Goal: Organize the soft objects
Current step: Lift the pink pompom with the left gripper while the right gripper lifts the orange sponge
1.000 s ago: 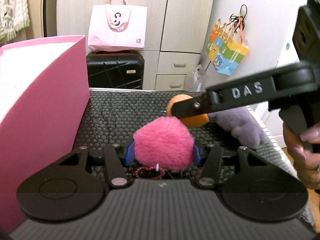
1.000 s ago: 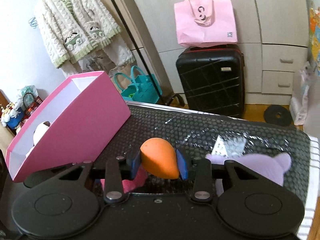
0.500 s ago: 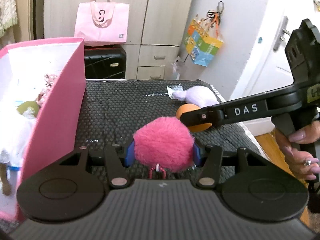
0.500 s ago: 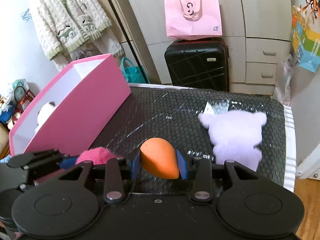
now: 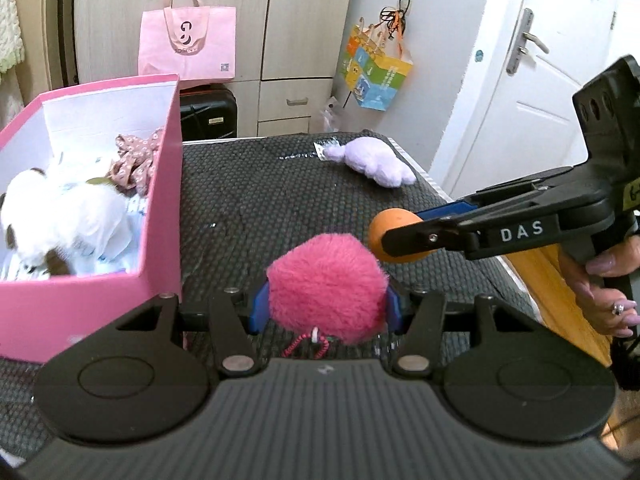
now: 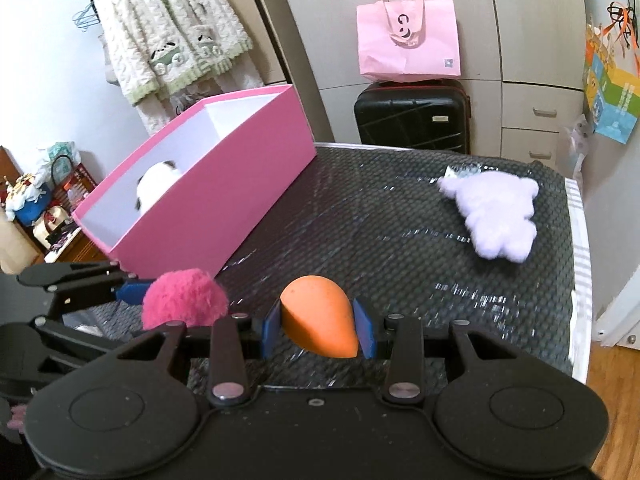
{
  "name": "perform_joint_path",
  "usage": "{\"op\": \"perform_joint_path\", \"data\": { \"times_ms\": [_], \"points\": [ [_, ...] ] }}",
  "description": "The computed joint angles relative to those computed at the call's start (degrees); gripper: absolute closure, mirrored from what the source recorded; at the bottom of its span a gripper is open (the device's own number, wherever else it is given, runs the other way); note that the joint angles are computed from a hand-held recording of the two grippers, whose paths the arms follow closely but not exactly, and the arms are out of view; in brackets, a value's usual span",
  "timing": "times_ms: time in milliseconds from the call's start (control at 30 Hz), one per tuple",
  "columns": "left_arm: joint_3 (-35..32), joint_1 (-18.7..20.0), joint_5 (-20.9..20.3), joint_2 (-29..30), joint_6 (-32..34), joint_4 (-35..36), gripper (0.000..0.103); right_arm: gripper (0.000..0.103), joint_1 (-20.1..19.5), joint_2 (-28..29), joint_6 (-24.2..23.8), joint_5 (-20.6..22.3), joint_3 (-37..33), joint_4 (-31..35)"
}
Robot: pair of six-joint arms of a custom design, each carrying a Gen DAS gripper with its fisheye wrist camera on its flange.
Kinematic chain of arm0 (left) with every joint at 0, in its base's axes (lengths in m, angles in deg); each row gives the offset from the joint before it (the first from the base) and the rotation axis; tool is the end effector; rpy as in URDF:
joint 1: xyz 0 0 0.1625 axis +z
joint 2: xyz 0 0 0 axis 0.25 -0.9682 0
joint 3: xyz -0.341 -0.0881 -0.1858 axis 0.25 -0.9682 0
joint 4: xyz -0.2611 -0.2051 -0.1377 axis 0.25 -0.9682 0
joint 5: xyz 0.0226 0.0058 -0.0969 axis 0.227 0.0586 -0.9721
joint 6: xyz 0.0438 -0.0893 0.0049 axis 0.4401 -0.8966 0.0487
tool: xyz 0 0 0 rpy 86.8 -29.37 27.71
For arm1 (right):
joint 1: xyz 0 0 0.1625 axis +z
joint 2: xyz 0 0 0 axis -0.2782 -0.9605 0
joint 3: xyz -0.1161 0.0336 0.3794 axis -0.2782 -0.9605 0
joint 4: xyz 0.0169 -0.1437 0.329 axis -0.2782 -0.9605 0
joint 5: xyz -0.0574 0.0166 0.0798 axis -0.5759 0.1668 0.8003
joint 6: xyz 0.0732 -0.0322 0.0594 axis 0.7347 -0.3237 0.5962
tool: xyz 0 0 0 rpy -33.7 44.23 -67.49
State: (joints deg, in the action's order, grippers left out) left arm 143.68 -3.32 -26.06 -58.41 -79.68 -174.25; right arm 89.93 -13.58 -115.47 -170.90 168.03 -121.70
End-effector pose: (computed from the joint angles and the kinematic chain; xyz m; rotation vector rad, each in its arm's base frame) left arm -0.2647 -0.2681 -0.0337 0.4735 2.3885 -1.0206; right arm 0.0355 -0.3740 0.2287 1.0973 -2.7140 0.4624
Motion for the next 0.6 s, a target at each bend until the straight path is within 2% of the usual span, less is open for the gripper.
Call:
{"op": "perform_joint_path", "data": {
  "times_ms": [233,333,467,600],
  "points": [
    [6.68,-6.39,-2.14,-4.45,-10.06,5.30,0.050,0.058,-2.81,-9.48,-2.43,4.96,6.88,5.33],
    [9.84,-9.06,-3.59,-7.51,-14.56,7.85,0.050,0.058,-3.58,-13.94,-4.77,7.18,8.85,10.00],
    [13.05,-13.08,-5.13,-12.74,-21.28,15.24,0.050,0.058,-1.94,-16.74,-5.74,7.19,11.07,11.37],
    [14.87,-15.92,-6.68,-19.06,-24.58,23.61,0.050,0.058,1.59,-17.06,-5.11,6.05,11.91,12.34]
  ]
}}
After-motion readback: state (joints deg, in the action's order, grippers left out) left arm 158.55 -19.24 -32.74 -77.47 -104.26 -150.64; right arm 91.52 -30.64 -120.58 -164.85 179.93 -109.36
